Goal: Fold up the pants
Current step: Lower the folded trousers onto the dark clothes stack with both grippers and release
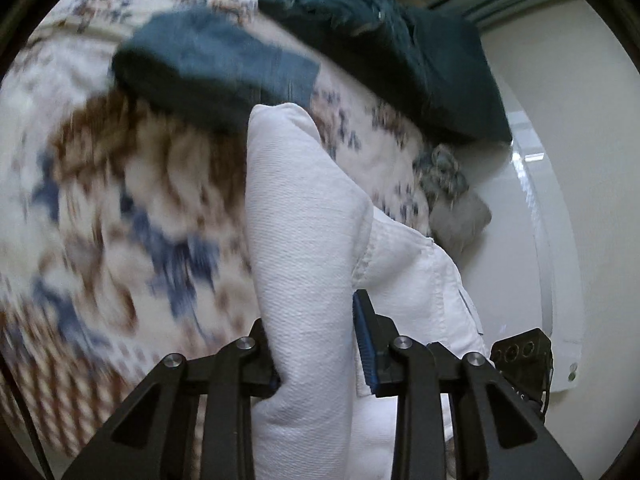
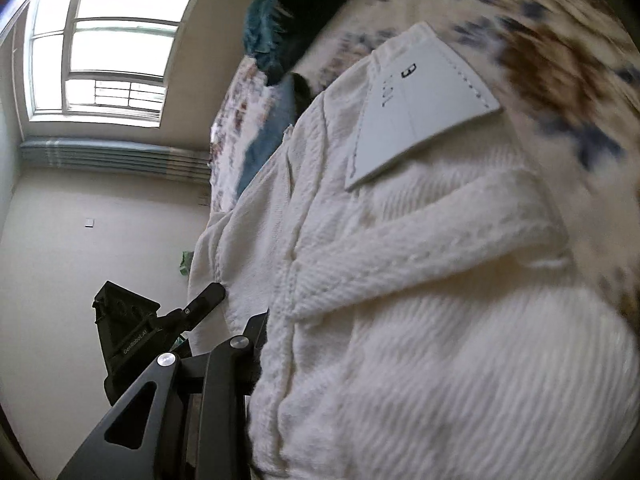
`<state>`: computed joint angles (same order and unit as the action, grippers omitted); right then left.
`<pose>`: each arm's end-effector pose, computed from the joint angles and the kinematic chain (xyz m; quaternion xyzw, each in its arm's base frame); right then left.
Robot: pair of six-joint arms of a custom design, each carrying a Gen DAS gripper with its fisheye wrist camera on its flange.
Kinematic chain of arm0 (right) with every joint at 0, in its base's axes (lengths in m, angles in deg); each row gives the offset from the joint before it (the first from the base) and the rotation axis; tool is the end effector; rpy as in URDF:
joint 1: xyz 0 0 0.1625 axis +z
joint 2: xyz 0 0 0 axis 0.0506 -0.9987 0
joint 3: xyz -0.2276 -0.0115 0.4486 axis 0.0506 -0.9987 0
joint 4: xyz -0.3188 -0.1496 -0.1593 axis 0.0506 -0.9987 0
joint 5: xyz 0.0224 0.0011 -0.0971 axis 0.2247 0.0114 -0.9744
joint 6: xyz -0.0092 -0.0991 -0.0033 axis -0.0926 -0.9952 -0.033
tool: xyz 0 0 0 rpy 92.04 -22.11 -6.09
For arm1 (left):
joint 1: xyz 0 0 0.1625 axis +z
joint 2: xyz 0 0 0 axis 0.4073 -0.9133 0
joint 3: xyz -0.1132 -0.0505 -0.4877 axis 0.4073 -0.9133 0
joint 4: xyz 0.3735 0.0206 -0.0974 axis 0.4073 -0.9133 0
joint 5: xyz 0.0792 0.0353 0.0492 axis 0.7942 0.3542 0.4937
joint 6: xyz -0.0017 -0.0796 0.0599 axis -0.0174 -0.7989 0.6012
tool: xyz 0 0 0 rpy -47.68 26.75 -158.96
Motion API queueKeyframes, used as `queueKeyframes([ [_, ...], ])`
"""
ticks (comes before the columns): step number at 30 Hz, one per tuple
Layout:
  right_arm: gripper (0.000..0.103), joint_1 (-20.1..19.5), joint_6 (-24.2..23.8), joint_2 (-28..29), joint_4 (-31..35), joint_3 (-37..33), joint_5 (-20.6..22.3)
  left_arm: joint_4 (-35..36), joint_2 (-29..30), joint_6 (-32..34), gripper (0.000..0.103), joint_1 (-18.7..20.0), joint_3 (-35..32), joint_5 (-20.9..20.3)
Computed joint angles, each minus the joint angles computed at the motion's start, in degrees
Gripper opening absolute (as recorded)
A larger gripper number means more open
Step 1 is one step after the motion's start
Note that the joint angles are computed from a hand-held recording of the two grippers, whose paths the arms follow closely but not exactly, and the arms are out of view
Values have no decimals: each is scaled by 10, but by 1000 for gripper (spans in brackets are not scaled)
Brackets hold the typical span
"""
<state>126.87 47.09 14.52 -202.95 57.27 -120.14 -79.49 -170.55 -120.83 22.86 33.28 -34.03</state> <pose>0.3397 -0.2574 0.1457 0.1826 0.9361 -0.2955 0.0557 -0.1549 -0.3916 0.4142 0.0660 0.9902 -0.1152 0.0437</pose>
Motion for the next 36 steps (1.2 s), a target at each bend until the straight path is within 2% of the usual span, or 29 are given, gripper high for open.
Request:
queueKeyframes([
  [3, 33, -18, -30, 12, 56, -89, -7, 16, 47, 73, 27, 58, -82, -10],
  [8, 33, -63, -87, 76, 88, -235, 0, 46, 157, 188, 27, 142, -247, -23],
  [14, 33, -130, -155, 157, 123, -388, 29, 88, 283, 290, 27, 213, -432, -28],
  [19, 33, -175, -165, 220, 150, -471, 48, 133, 372, 342, 27, 261, -548, -26],
  [24, 34, -192, -166, 245, 185, -492, 42, 196, 422, 368, 28, 291, -606, 1],
  [28, 39, -193, -165, 241, 233, -504, 40, 194, 413, 381, 29, 296, -594, -3],
  [32, 57, -183, -137, 227, 310, -519, 8, 186, 404, 374, 33, 287, -578, 23],
  [34, 62, -177, -131, 215, 345, -515, -4, 182, 397, 366, 36, 278, -568, 48],
  [36, 76, -165, -118, 205, 400, -525, -31, 178, 390, 357, 38, 271, -559, 69],
])
